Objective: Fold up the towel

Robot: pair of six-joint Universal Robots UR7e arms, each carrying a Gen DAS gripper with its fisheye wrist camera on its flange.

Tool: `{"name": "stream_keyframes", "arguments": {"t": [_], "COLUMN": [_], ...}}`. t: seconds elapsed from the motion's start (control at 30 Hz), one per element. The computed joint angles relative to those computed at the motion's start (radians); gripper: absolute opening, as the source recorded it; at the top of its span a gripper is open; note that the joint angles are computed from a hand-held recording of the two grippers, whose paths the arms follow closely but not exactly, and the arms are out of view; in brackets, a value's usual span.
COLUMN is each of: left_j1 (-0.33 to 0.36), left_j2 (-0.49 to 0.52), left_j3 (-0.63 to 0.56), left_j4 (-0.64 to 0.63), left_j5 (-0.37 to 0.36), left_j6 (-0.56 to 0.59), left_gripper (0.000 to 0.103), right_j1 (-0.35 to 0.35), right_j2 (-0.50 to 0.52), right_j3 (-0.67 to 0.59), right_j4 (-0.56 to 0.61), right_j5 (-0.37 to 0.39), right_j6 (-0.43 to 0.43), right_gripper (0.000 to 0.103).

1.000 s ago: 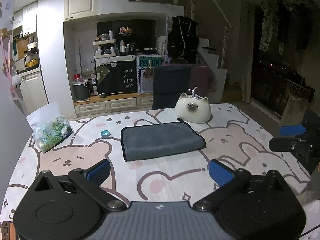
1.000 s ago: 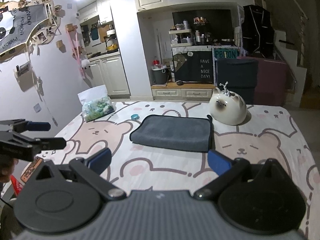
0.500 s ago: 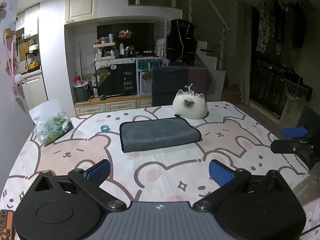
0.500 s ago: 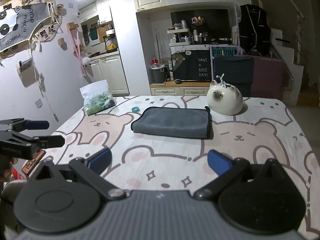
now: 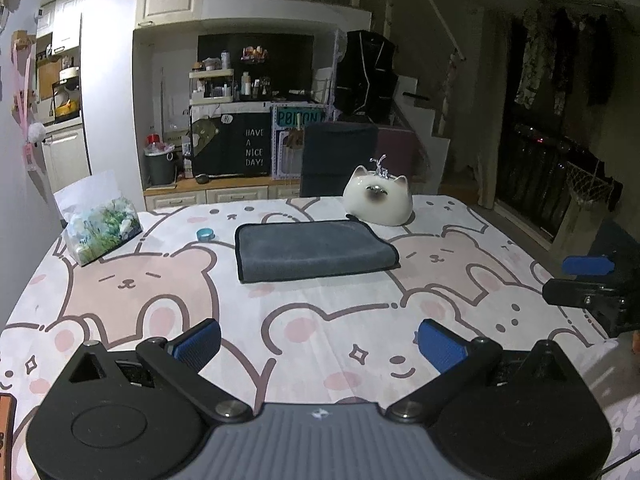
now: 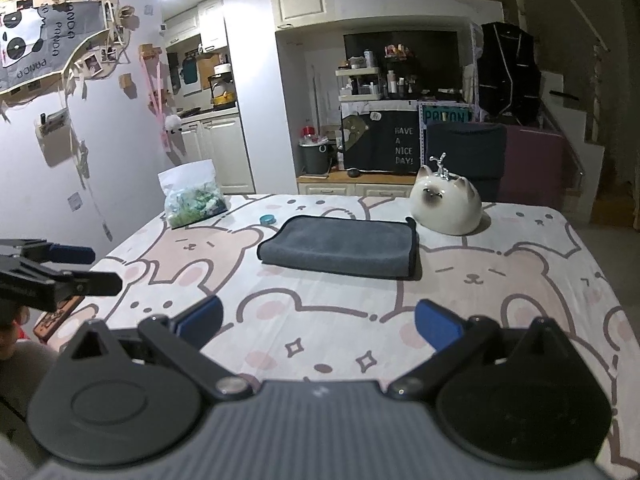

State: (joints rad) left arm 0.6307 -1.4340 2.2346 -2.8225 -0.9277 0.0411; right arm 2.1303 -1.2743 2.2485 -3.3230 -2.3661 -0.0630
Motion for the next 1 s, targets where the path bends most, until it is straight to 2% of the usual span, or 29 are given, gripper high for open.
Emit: {"name": "stream_keyframes", "arguments": {"t": [1.0], "left_j1": [-0.001], "left_j2": [-0.001], "left_j3": [0.001], "left_j4": [0.007], "left_j5": [0.007], "left_j6": [-0.011], "left_gripper": [0.103], "right_j1": [-0.003], "right_j2": [0.0], "right_j3": [0.006], "right_j4": [-0.005], "right_j5": [0.007], "right_j6": [-0.003], "right_gripper": [0.103]}}
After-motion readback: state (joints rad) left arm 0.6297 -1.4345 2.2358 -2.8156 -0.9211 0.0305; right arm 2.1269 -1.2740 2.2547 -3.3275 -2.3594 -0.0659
